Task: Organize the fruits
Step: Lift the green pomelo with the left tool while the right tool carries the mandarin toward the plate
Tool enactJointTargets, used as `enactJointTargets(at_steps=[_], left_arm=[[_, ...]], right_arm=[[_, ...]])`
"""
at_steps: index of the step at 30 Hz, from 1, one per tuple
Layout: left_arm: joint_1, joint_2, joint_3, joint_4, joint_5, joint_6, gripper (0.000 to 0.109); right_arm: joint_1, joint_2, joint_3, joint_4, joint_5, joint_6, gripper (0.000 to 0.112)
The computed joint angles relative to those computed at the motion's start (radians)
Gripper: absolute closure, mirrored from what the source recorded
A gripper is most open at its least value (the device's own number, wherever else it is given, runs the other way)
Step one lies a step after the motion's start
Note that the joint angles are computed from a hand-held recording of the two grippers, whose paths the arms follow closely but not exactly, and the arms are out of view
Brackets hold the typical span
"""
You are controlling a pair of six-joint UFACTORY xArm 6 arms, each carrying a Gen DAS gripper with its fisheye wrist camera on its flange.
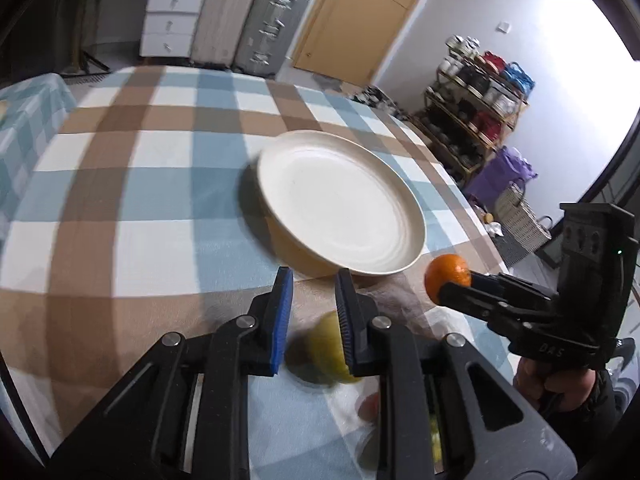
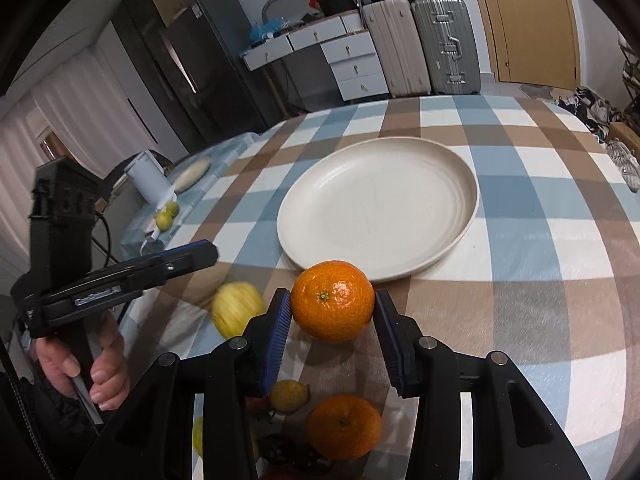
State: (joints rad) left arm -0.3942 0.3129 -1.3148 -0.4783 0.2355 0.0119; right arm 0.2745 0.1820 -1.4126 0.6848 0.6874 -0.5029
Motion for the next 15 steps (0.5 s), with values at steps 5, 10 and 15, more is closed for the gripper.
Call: enactJointTargets(at_steps=[5,10,15], left_arm=[[0.009,0.023,-0.013,0.010,0.022,-0.034,0.089],[0.002,0.022,-0.010,-0.073,0.069,0.023,0.060],[-0.032,0.024,-0.035,-0.179,0.078,0.128,0.037]], right_arm=[[-0.012,0.011,0.001,0.016,0.015,-0.007,0.069],[-0.026,0.005,0.016,0.064,0.013,-0.043,0.069],[-0.042,-0.003,0.036,0.095,0.010,-0.048,0.069]])
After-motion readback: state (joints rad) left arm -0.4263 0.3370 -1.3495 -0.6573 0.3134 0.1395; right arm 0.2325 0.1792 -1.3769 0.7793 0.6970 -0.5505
